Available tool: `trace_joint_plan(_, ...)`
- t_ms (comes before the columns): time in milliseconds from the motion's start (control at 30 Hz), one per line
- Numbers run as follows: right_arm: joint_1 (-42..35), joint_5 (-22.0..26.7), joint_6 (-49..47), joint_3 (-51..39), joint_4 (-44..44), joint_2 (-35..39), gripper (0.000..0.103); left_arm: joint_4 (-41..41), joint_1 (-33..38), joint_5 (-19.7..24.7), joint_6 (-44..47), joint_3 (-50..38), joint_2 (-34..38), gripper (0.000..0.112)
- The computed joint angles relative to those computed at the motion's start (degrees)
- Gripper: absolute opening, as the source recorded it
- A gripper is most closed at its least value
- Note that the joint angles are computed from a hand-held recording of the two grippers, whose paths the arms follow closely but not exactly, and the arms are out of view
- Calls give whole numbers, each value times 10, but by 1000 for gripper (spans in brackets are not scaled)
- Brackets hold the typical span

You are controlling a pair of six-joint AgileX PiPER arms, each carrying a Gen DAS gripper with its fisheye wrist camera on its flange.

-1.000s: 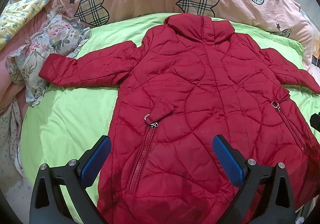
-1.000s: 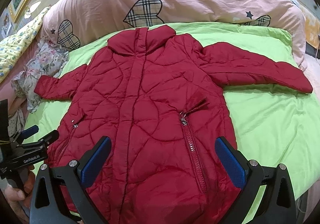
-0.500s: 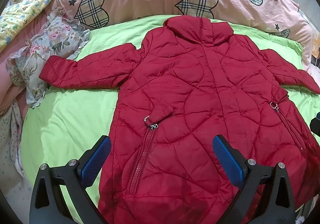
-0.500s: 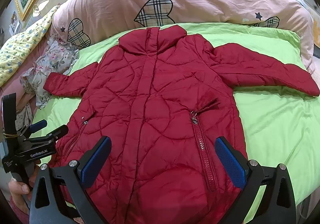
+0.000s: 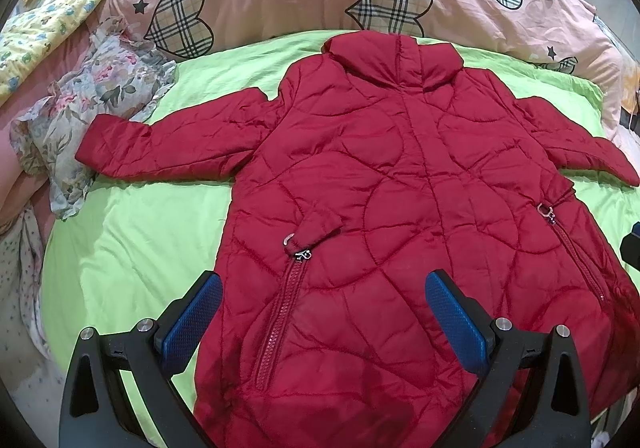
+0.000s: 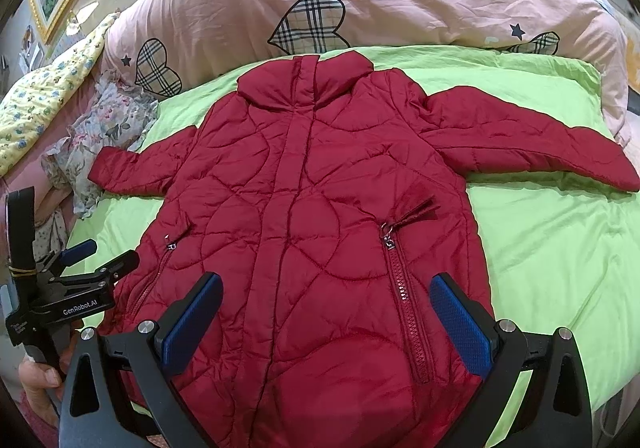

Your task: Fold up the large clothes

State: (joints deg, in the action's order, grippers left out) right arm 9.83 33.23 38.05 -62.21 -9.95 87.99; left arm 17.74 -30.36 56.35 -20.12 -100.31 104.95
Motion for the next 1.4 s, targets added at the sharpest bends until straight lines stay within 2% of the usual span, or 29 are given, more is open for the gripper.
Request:
trace_joint_plan(200,-38,-17,-60,14,59,-11,103,-52,16,-2,32,-17,12,102)
trace_joint_plan(300,-73,-26,-100,28,99,-24,103,-95,37,16,62,-42,28,102)
trace_joint_plan(433,-155,-37,-177,50,171,-36,102,-124,57,39,83,-77,53,102)
trace_joint_plan(633,-305,-67,-332,78,321,-33,102,-117,58,34,81,-102,78,102)
trace_joint_plan(767,-389,-96,-398,86,375,-11,97,-128,58,31,84,-117,92,102)
trace_joint_plan(867,-459,-119,-494,83,469,28,91,-135,57,32,88,-131,103,102)
trace_joint_plan(1033,-532,-146,-618,61,613,113,72,-135,53,41,87,-154,121,102)
trace_joint_plan(1100,-552,-154,-629,40,633,147,60,-130,50,46,85,-165,129,102)
trace_joint_plan(1167,-569,-159,-645,16,657,177,58,-126,47,52,83,-177,139,102)
trace_joint_plan(1267,-587,-162,-639,-25,667,220,47,-124,46,66,80,-200,156,102)
trace_joint_plan(1367,-606,-145,-700,-60,757,261,42,-123,45,79,79,-220,172,102)
trace_joint_plan(1400,-608,-148,-712,-66,775,270,35,-122,45,84,81,-227,177,102)
